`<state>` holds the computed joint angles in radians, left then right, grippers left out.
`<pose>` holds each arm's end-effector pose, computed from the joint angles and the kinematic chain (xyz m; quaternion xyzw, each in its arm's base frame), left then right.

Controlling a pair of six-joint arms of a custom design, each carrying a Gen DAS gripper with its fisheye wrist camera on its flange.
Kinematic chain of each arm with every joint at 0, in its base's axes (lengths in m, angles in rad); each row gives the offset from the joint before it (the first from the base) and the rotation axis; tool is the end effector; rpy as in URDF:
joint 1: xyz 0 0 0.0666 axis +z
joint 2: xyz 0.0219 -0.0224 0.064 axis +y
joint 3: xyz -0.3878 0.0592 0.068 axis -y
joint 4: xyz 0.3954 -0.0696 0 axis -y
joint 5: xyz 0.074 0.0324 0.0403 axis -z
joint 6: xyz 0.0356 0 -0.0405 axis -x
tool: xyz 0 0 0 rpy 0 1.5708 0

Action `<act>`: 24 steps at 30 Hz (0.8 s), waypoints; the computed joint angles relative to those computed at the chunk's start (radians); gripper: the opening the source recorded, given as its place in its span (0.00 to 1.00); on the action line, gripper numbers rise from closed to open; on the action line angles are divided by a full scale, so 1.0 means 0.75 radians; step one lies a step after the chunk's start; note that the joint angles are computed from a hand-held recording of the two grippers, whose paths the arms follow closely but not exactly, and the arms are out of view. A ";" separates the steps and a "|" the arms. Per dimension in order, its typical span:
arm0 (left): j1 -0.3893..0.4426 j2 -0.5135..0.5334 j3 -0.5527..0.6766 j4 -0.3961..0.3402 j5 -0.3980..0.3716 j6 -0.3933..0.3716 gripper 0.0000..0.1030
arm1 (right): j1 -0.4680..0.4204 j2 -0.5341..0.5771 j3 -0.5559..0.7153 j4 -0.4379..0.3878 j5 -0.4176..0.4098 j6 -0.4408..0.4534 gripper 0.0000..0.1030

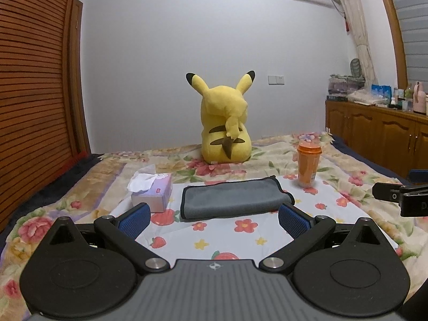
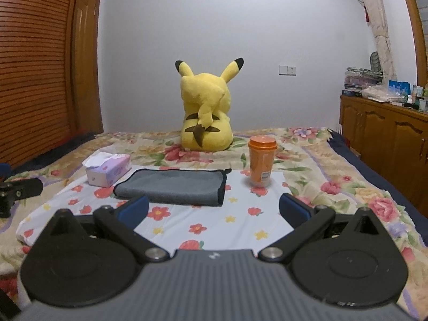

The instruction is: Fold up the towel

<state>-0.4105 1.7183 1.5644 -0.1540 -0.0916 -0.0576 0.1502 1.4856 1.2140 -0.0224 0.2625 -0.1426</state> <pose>0.5890 -0.2532 0.4102 0.1607 0.7906 -0.0671 0.5870 0.5366 0.0715 0.3851 0.0750 0.7964 -0.0178 0.5998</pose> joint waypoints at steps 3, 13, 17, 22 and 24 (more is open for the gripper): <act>0.001 -0.003 -0.006 0.011 -0.001 0.002 1.00 | 0.002 -0.005 -0.009 0.021 0.012 0.000 1.00; 0.003 -0.007 -0.011 0.017 -0.002 0.002 1.00 | -0.002 -0.006 -0.014 0.039 0.022 -0.004 1.00; 0.003 -0.007 -0.011 0.017 -0.002 0.002 1.00 | -0.002 -0.006 -0.014 0.038 0.023 -0.008 1.00; 0.004 -0.007 -0.011 0.017 0.000 0.002 1.00 | -0.001 -0.006 -0.015 0.039 0.024 -0.006 1.00; 0.004 -0.006 -0.010 0.016 0.000 0.003 1.00 | 0.000 -0.006 -0.015 0.039 0.024 -0.006 1.00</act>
<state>-0.4077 1.7134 1.5567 -0.1422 -0.0915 -0.0555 0.1500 1.4813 1.2029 0.0071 0.2802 -0.1474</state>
